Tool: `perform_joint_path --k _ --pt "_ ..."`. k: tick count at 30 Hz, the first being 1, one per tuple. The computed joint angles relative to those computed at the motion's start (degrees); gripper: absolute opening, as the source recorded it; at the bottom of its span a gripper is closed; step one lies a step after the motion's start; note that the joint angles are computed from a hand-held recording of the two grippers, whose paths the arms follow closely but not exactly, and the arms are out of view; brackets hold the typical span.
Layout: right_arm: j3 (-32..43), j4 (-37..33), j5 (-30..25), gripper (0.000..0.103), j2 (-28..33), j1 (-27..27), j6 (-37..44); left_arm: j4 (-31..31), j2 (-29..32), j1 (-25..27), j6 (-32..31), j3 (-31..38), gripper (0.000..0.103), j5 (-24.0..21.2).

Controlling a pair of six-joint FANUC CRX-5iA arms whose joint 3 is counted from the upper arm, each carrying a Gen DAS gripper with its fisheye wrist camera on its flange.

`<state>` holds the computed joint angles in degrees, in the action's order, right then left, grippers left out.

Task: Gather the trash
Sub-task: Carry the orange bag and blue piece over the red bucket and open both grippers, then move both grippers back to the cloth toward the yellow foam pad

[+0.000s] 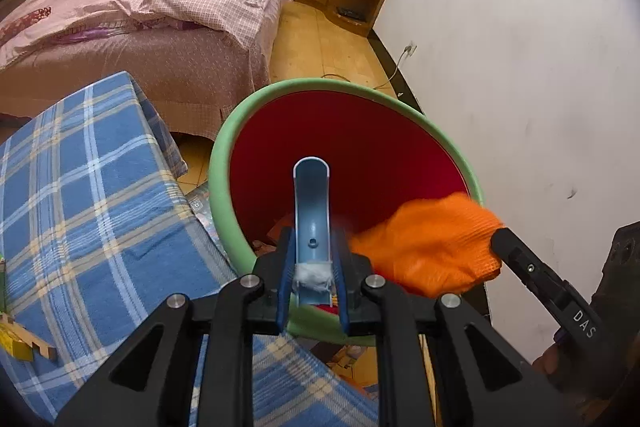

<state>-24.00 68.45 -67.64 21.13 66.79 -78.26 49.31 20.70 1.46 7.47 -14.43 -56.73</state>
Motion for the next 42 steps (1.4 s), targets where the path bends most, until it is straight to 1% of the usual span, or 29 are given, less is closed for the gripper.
perform_joint_path --k 1,2,3,4,5,6,9,13,18,24,28,33,36,40,42 --pt "-0.3 0.3 0.0 0.009 -0.1 0.0 -0.2 -0.1 -0.1 -0.1 -0.4 -0.1 0.017 0.1" --pt "-0.5 0.5 0.0 0.012 -0.2 0.0 -0.2 -0.2 -0.2 -0.3 -0.6 -0.1 0.019 0.3" --pt "-0.4 0.6 -0.1 0.014 -0.1 0.0 0.1 -0.4 -0.3 -0.4 -0.5 -0.2 0.024 0.7" --pt "-0.3 0.7 -0.4 0.019 0.1 0.1 0.2 -0.3 -0.6 -0.5 -0.5 -0.5 0.027 1.2" --pt "-0.3 0.9 -0.8 0.023 0.1 0.2 0.1 0.0 -0.8 -0.5 -0.5 -0.7 0.033 1.3" --pt "-0.5 1.2 -1.2 0.024 0.2 0.3 -0.5 0.1 -1.0 -0.4 -0.6 -1.0 0.035 1.3" --pt "-0.8 2.3 -1.5 0.026 0.0 0.5 -1.4 0.0 -1.4 0.0 -0.7 -1.3 0.035 1.1" --pt "-0.1 1.8 -1.7 0.027 0.0 0.8 0.3 -1.5 -1.9 1.3 0.0 -1.0 0.035 -0.5" --pt "1.2 2.2 -0.6 0.027 0.2 0.7 2.5 -2.8 -3.1 3.4 -0.2 -1.3 0.035 -0.7" --pt "3.6 3.3 1.0 0.027 1.4 0.3 3.6 -2.2 -3.7 6.6 -0.7 -0.6 0.036 -0.1" --pt "5.4 3.3 1.8 0.028 2.4 0.3 4.9 -2.4 -2.6 8.8 0.9 1.5 0.036 0.7" --pt "7.7 2.9 3.2 0.029 3.6 -0.1 6.7 -4.1 0.5 11.5 5.2 6.3 0.036 0.9" --pt "9.7 2.4 3.9 0.029 4.6 -0.4 8.6 -4.3 1.7 13.0 6.7 8.0 0.036 2.7" --pt "12.1 1.2 4.7 0.029 6.0 -0.7 11.0 -5.0 3.9 14.5 9.4 10.9 0.036 6.3" --pt "13.7 0.2 4.4 0.029 7.0 -0.7 12.1 -4.0 4.6 15.0 9.8 11.2 0.042 8.7"
